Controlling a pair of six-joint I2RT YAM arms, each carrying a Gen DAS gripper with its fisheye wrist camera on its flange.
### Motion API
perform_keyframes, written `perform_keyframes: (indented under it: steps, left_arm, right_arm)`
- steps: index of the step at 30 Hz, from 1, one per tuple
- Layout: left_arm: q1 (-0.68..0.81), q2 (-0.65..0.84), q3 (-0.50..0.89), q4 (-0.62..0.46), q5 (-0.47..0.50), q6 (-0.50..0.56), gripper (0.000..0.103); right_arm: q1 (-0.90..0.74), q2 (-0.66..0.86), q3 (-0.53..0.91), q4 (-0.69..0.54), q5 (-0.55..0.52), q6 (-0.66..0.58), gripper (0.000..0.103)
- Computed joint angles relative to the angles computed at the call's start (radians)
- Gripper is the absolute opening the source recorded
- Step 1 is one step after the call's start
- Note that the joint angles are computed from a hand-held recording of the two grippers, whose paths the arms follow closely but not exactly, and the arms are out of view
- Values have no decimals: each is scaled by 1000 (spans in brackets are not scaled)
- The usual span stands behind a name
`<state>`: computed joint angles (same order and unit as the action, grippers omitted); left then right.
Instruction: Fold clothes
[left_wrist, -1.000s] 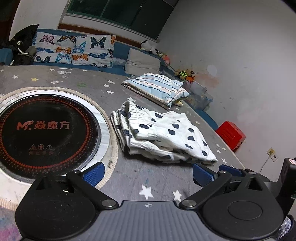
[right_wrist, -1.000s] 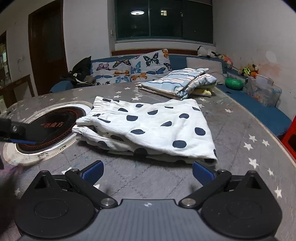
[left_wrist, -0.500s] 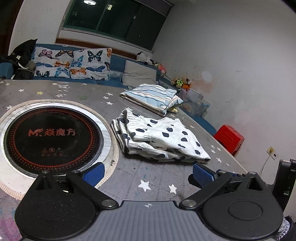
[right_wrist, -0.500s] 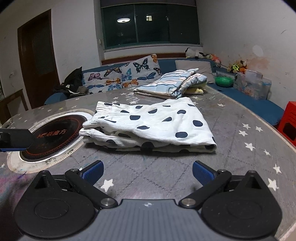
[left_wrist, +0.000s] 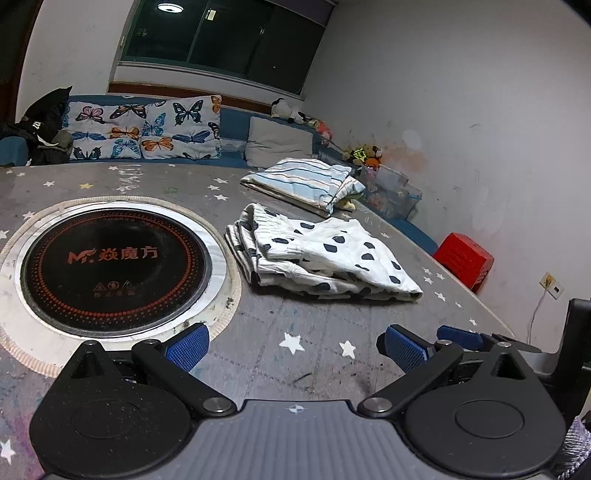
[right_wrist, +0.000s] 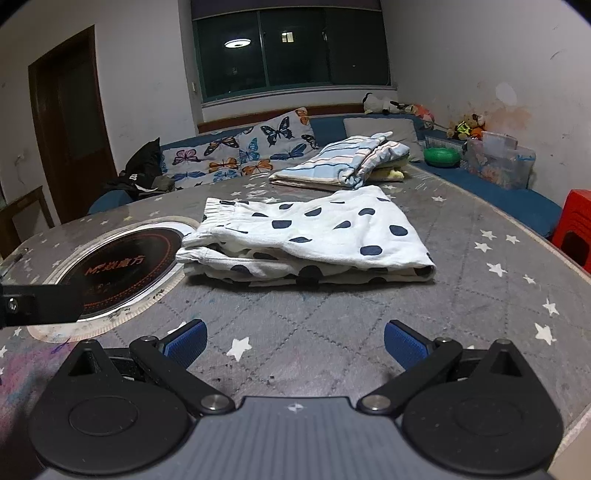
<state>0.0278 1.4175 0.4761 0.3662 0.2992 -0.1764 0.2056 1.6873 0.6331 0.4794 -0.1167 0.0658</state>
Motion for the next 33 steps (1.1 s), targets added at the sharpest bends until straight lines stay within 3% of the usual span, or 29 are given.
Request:
perform_keyframes:
  steps: [33]
  left_arm:
    - [-70, -20, -23, -46, -102, -1, 103]
  right_arm:
    - [7, -42, -69, 38, 3, 29, 103]
